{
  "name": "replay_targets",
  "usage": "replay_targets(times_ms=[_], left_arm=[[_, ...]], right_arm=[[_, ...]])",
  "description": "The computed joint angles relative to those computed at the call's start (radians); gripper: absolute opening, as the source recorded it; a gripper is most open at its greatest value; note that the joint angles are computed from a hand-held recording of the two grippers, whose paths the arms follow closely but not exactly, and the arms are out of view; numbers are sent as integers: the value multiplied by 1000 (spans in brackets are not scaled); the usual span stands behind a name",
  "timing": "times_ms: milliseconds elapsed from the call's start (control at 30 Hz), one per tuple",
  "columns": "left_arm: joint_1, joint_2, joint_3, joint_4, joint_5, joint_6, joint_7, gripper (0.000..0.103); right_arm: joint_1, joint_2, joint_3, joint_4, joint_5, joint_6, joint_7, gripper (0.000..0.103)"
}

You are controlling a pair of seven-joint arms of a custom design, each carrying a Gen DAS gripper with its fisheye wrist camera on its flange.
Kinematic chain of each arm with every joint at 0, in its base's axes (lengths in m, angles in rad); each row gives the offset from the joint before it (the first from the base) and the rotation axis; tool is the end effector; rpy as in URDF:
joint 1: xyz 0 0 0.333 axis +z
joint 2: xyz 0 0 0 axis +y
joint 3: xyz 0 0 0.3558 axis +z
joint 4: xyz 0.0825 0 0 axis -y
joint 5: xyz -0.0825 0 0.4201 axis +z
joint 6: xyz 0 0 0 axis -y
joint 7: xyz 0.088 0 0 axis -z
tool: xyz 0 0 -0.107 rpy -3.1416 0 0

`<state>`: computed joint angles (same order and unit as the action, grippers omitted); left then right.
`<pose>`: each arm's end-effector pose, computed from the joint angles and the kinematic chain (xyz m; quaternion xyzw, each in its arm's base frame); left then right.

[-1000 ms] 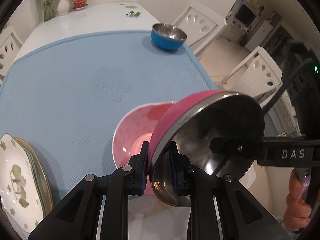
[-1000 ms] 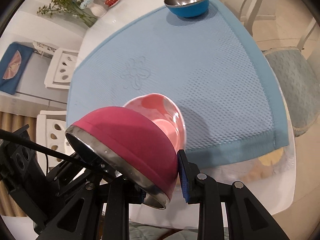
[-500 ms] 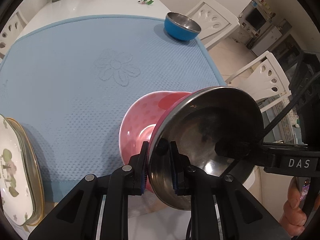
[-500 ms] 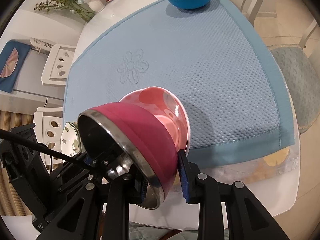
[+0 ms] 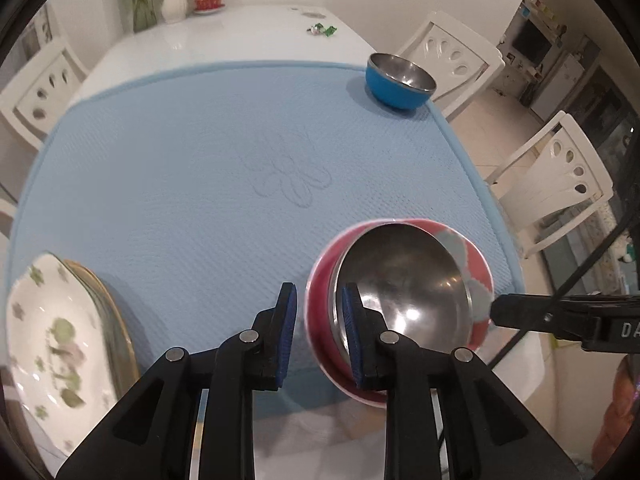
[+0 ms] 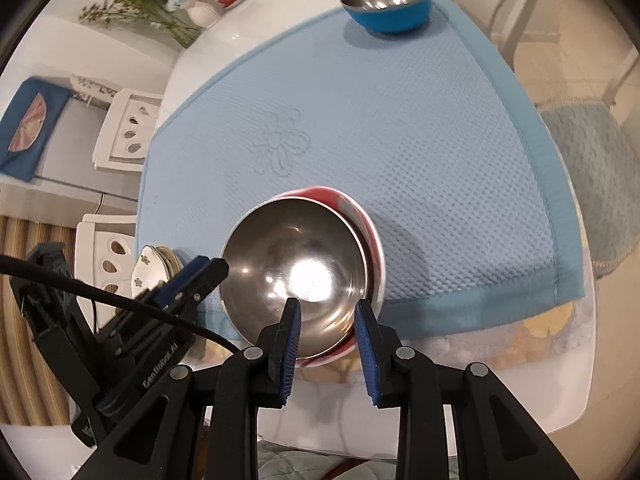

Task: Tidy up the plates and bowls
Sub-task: 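Lift the red steel bowl and lower it into the pink bowl, then open both grippers and pull back from the nested bowls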

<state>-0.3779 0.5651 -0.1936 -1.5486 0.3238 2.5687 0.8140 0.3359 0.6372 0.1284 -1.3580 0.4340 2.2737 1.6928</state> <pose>0.6753 -0.4055 0.3917 -0.6891 0.6833 -0.2210 0.0973 0.7304 0.3492 0.3993 -0.7066 0.6596 0.1273 0.2223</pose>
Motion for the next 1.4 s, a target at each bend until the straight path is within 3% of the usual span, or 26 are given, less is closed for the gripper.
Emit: replay_targets(times_ms=[333,833,1000,1233,1400], left_arm=[[22,23,-26,21,-51,-31,56,21],[17,27,-13,43,-59,-47,65,21],[5,36,7,100,-11,-66,95,21],[37,71,0,209,-33,-37,135,21],[42,152,-9,358,-79,-50,192,21]], right_arm=[[9,19,0,21,-7,-27,9,28],[0,42,9,56,9,-47,-11,28],[-17,21,23,29,51,19,-49,28],[-13,-43,15,-50,64,213,-101,28],[27,-47,-43,-36,-39,320,-73,28]])
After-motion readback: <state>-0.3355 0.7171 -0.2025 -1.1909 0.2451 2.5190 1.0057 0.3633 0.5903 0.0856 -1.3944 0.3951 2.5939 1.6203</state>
